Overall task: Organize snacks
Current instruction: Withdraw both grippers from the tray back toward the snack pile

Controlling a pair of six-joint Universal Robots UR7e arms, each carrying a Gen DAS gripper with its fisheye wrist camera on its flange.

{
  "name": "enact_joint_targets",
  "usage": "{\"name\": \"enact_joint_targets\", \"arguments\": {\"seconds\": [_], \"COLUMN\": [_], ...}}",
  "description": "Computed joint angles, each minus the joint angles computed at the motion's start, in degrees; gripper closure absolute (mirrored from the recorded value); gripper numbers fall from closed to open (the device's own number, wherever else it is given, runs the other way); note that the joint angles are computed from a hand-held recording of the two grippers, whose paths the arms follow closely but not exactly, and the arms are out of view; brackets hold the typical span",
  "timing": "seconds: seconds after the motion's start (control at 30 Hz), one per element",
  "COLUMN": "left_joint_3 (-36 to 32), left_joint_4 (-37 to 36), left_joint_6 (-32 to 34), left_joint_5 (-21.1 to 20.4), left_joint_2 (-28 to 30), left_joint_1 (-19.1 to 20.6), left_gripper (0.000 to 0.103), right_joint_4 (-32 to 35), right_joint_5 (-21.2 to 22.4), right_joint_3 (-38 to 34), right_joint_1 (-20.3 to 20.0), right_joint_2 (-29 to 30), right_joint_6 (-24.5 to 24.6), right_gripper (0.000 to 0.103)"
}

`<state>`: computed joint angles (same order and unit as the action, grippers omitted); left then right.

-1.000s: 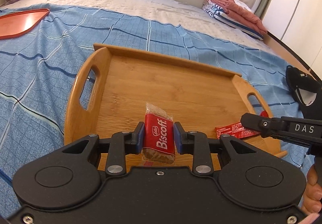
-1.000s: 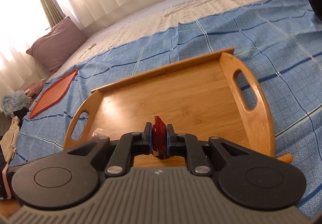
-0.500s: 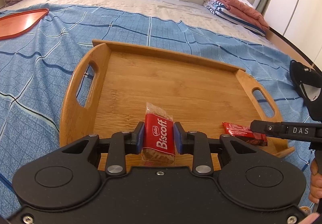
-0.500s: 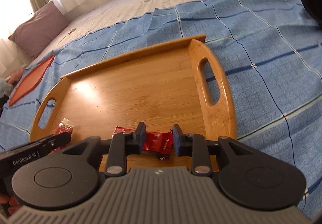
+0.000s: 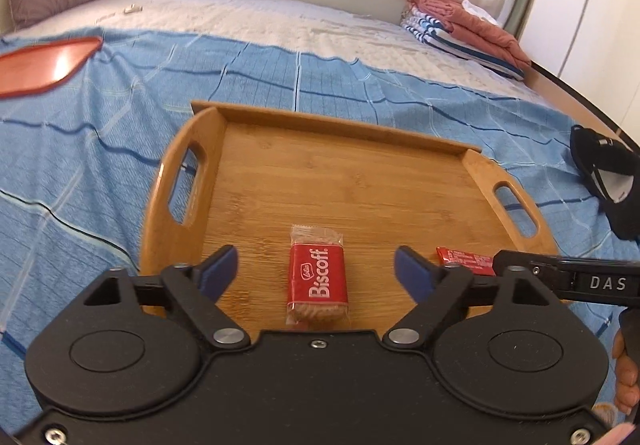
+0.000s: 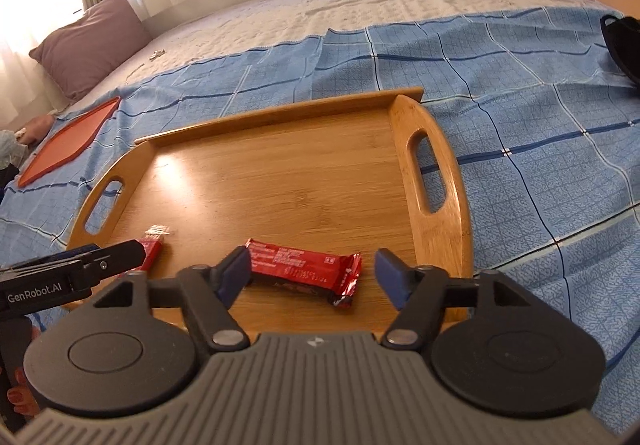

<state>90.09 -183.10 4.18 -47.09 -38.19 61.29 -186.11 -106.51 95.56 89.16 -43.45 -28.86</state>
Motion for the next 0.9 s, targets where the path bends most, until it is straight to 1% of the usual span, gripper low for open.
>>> {"name": "enact_joint_targets", "arguments": {"seconds": [0.13,0.23,0.3,0.4,0.5,0.63,0.77,0.9], "left_joint_3": [3.0,5.9,8.3,11.9,15.3,20.1,24.9,29.6], "left_joint_4": [-1.0,-3.4,-6.2,-9.2,-10.5,-11.3,-14.1,-17.2], "left_joint_6": [1.0,2.1,3.0,4.6,5.7,5.0,5.0,5.7], "left_joint_5": [1.3,2.9,3.3,3.8,4.6,5.3,6.0,6.7], "left_joint_2": [-1.9,-3.3,-4.4,-6.2,-8.2,-11.1,-13.5,-15.5], "left_joint_1": [-1.2,-2.2,-2.9,-4.0,-5.2,-7.0,-9.0,-11.3], "left_gripper": [0.008,0.006,0.004,0.002,0.002,0.002,0.001,0.001], "right_joint_4": [-2.6,-4.6,-6.7,-9.8,-11.0,-14.0,-18.6,-22.9], "right_joint_5": [-0.3,-0.6,-0.9,-1.0,0.6,1.7,2.1,3.5], "right_joint_3": [3.0,5.7,7.7,10.6,13.8,18.0,22.3,26.9], "right_joint_1": [0.9,1.5,2.0,2.5,2.4,2.6,2.6,2.1], "right_joint_2": [-1.5,-2.8,-3.6,-4.8,-6.7,-9.0,-10.6,-12.4], "right_joint_6": [-2.1,-3.8,-5.4,-7.1,-6.7,-6.6,-8.0,-8.3], "right_gripper": [0.013,0.009,0.0,0.0,0.0,0.0,0.0,0.0]}}
